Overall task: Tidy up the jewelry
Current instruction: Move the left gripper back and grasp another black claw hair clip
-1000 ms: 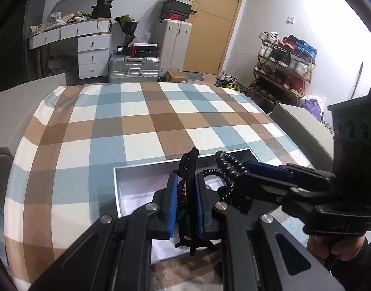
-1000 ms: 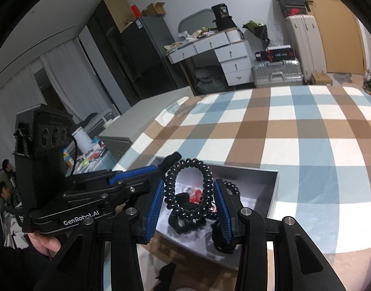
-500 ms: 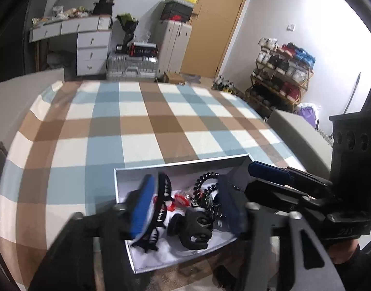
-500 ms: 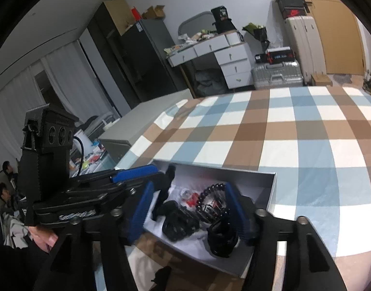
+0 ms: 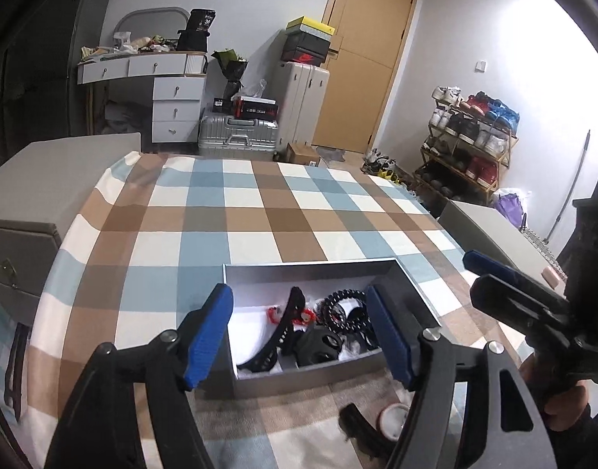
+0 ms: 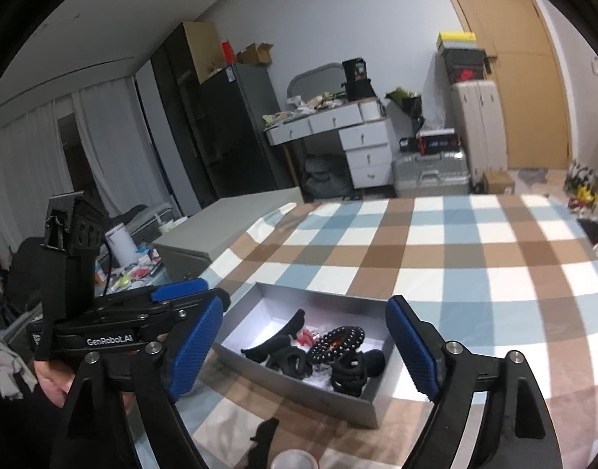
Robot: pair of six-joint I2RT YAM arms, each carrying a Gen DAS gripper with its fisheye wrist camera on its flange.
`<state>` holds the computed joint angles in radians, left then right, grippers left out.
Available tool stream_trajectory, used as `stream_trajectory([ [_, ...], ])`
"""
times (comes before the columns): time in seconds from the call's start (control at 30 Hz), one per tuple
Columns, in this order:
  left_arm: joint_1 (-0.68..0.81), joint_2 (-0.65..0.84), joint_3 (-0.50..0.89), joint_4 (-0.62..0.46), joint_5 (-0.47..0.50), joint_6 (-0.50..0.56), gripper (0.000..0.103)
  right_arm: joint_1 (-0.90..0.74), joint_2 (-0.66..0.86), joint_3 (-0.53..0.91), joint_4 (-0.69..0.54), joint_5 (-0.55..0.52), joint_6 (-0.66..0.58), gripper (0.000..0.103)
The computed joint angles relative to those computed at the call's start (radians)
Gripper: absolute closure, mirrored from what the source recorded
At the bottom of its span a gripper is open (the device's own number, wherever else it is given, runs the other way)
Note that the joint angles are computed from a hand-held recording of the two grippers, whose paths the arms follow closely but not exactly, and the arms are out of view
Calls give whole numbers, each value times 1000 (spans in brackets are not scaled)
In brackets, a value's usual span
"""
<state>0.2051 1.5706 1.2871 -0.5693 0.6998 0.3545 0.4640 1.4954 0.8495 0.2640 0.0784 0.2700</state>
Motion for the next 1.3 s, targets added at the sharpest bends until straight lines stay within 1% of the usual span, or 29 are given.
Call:
stream_trajectory([
  [0.1,-6,-32,-28,8,-19,-2,35,32,-40,-28,-2,46,-16,11],
  [0.2,-7,-64,-66,31,-27,-25,24,63,-71,-54,-5,106,-30,10],
  [0.23,-6,-76,-76,30,-28,-26,22,71,-79,-61,-7,123,-31,8],
  [0.3,-9,-100,-102,37,-39,-23,22,84,-99,-81,-9,154,-25,6],
  [0.47,-23,-154,-168,38,-86,-23,20,91,-155,-143,-23,196,22,2],
  [0.53,-24,-164,-187,21,-83,-6,19,95,-181,-176,-28,216,39,0],
  [0.63,-28,-172,-207,-28,-70,30,18,99,-217,-219,-49,252,58,0],
  [0.67,-34,-168,-210,-54,-65,43,18,97,-226,-229,-58,258,64,0],
  [0.73,-51,-176,-234,-70,-73,44,18,91,-244,-252,-82,266,85,0],
  [0.83,-87,-176,-262,-93,-111,43,18,79,-277,-293,-105,262,117,0],
  [0.97,-126,-163,-283,-100,-163,26,18,72,-313,-334,-120,262,140,0],
  [1.1,-154,-195,-335,-55,-219,32,18,55,-319,-349,-132,247,150,0],
  [1.2,-167,-186,-333,-82,-239,57,19,47,-319,-350,-139,239,158,0],
  [1.3,-167,-197,-336,-85,-248,77,18,47,-318,-355,-133,229,160,0],
])
